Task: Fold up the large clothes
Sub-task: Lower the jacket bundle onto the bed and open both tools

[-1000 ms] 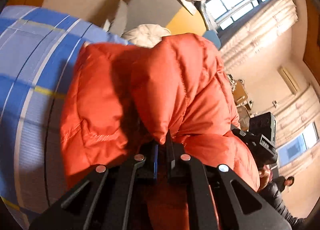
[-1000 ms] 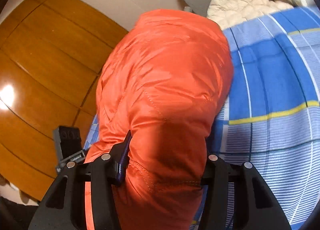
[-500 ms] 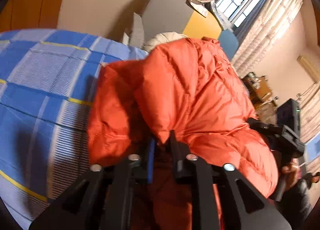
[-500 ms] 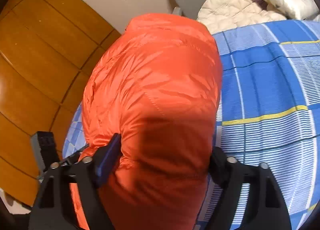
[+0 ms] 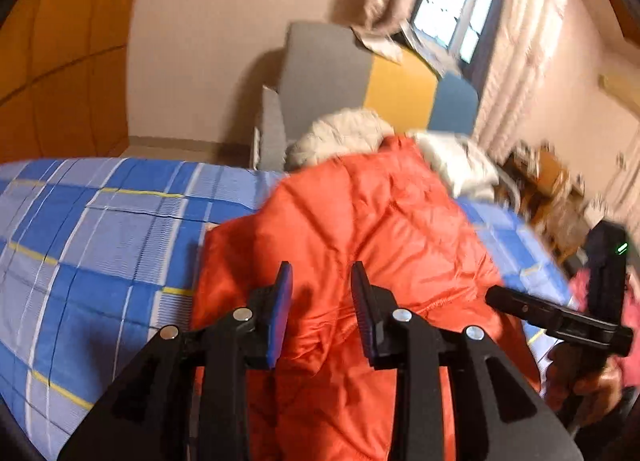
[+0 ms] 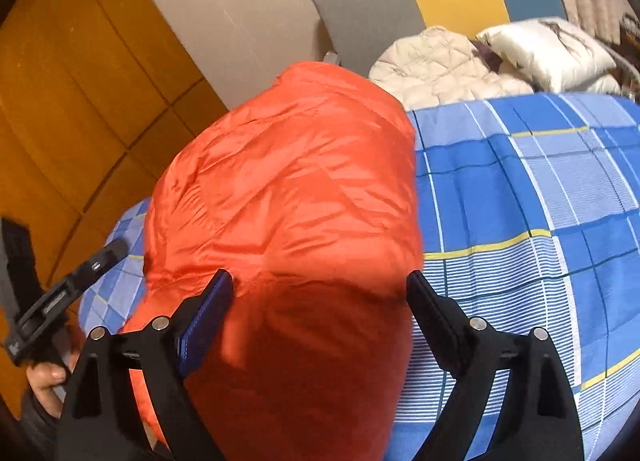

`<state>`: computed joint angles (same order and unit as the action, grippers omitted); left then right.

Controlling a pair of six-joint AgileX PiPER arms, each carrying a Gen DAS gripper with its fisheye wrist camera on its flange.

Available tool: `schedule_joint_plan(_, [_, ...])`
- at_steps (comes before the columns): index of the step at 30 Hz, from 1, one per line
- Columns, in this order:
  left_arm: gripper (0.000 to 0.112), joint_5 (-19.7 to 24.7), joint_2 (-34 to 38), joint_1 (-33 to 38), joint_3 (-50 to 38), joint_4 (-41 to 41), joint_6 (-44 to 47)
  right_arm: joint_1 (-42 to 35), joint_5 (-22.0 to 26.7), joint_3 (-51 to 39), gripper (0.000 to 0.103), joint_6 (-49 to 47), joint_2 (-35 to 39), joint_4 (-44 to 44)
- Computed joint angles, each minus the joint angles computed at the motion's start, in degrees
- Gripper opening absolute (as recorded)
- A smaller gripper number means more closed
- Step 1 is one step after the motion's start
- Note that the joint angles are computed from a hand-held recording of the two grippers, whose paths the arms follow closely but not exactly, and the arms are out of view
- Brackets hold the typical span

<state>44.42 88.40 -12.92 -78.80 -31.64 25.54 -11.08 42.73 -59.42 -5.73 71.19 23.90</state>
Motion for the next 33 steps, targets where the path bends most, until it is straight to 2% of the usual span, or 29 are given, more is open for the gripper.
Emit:
schedule_joint_plan(2, [0.027,1.7,2.9,-1.5,-2.5,2.9,-3.9,3.1,-0.9,0.0,0.089,4.6,-0.4,-5.7])
schedule_joint_plan(4, [0.023,0.1,3.5,-2.5,-1.0,5.8,-6.5,5.7,-1.6,0.2,0.089,8.4,-0.4,-10.0])
schedule_joint_plan(11, [0.017,-4.6,3.4,0.9,5.8,2.3,-3.3,15.1,-0.9,-2.6,0.089,20.6,3.3,-24.0])
schedule_joint_plan(17, [0.017,-6.0,1.9,1.4,8.3,1.6,-3.6,17.9,0.2,-2.3,0.089,28.2,2.5,-30.7])
schedule_joint_plan(20, [0.031,-6.7,-0.9,1.5,10.2,1.2,-3.0,18.8,0.2,-1.3,0.089,32.6,1.0,-33.1])
schedule_joint_plan(23, [0.04,-6.3,-3.8,1.9,11.5,0.6,-2.4,20.5,0.5,-0.6,0.089,37.4,-0.3,-36.8])
schedule_joint_plan(33, [0.063,-4.8,-13.5,3.0,15.1,4.3,-4.4,26.5,4.9,-0.5,0.093,49.9,-2.9,-46.3])
